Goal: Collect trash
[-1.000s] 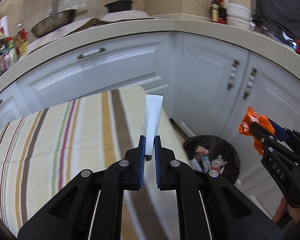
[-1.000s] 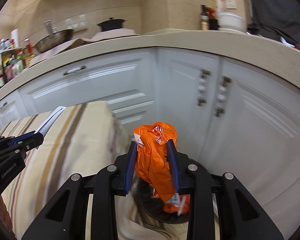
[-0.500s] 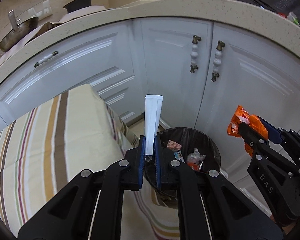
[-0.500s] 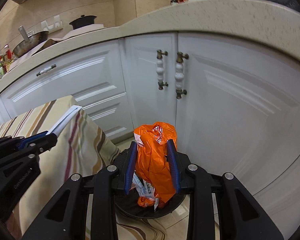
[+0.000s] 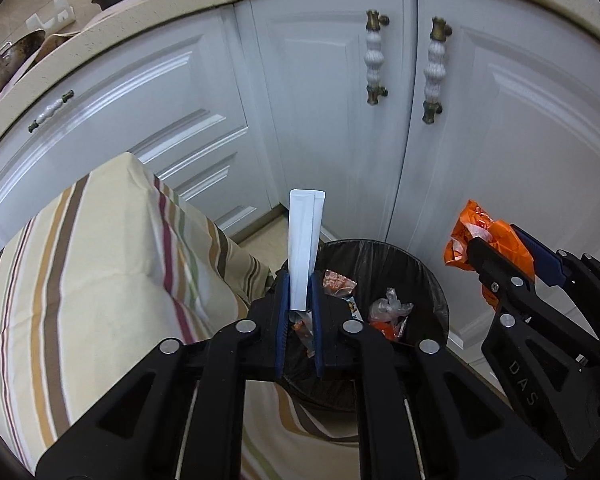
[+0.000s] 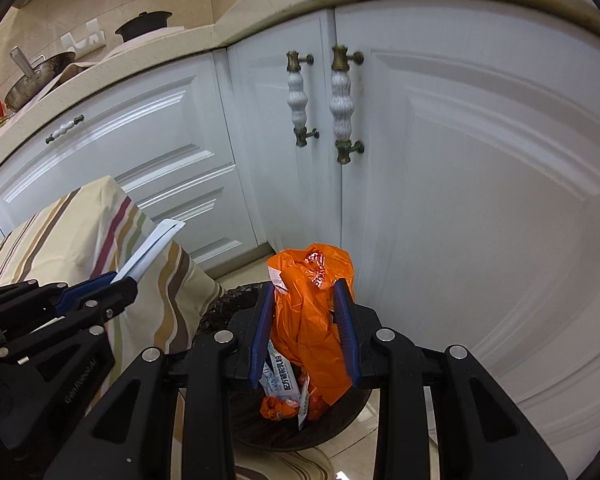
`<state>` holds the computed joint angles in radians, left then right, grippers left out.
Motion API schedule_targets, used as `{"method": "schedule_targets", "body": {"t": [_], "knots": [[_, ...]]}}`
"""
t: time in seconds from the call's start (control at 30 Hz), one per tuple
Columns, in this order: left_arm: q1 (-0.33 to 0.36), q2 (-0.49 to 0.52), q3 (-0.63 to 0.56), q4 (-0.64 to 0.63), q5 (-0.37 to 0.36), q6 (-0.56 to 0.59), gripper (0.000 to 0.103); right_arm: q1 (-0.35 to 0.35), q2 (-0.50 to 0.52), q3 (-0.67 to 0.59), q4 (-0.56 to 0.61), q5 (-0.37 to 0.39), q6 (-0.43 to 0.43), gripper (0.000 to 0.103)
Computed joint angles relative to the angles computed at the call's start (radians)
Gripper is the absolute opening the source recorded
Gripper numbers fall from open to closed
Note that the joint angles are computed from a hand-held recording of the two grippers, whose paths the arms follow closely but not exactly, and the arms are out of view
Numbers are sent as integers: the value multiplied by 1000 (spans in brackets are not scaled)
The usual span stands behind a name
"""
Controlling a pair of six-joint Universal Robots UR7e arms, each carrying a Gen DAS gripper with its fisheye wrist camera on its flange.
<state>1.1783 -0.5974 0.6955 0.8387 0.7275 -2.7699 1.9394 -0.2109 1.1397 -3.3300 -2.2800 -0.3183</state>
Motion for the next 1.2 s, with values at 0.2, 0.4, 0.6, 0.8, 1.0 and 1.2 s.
{"method": "schedule_targets", "body": {"t": [0.2,0.4,0.6,0.8,1.0,1.2], "knots": [[16,75,-110,68,-7,-20,40,-14,24,-35,6,-4,-3,50],[12,36,-61,11,-12,-3,56,-7,20,-30,-12,-23,-5,52],[8,4,-22,-12,-10,-1,65,8,10,-16,-29,-61,7,61],[0,-29,16,-27,-6,-2,79,24,-9,17,-53,-105,20,69],[-20,-100,129,-108,-22,29,86,48,-24,49,-92,-149,19,74],[-38,-175,230,-175,-31,71,90,72,-39,80,-114,-179,32,78]]}}
